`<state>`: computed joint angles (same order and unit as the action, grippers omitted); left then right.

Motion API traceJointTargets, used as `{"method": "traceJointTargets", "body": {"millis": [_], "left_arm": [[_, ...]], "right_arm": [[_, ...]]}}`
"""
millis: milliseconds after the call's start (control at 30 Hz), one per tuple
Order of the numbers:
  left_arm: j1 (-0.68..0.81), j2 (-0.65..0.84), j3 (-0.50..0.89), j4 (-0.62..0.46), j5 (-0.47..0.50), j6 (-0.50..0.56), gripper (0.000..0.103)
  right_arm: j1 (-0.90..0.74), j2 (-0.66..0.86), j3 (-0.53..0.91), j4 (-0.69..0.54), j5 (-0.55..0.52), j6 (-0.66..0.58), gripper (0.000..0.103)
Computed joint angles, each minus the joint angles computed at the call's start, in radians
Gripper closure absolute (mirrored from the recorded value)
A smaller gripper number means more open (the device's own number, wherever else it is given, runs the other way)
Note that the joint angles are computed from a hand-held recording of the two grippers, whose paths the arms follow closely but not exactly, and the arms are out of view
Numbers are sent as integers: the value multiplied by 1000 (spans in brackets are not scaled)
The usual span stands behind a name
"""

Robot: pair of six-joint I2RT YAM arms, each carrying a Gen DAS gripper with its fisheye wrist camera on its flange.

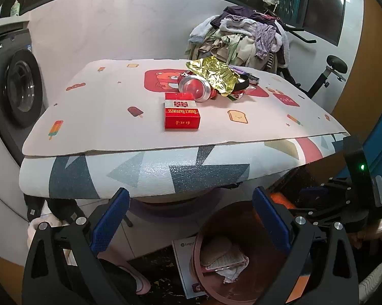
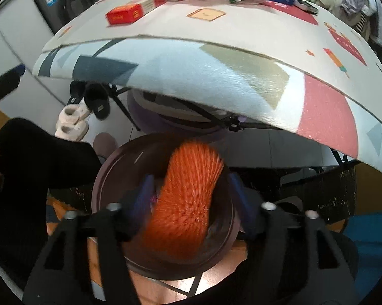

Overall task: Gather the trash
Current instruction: 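Drop the white foam net and orange net into the bin with both grippers, then grasp the red cigarette box with the left gripper while the right grasps the gold foil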

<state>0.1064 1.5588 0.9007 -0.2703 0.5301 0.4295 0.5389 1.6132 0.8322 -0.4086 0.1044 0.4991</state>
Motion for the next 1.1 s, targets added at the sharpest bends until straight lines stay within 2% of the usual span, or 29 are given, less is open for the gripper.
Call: {"method": "traceJointTargets", "body": {"millis": [67,167,667,867,1100], "left_arm": [[-1,1,0,0,-4,1,8],[-2,10,5,-1,-8,-3,8],[2,38,44,-21,-25,-37,8],[-28,108,163,-60,-45,-79,8],[-135,303,462,-182,-105,-147,8]], "right_arm": [[-11,-13,-12,13,3,14,22],[-22,-36,-32,31,17,40,15],[-43,-151,-87,69,58,60,12],[-96,-201,-94,82,22,48,9],[-158,-214,-39,89,58,-6,7]]}}
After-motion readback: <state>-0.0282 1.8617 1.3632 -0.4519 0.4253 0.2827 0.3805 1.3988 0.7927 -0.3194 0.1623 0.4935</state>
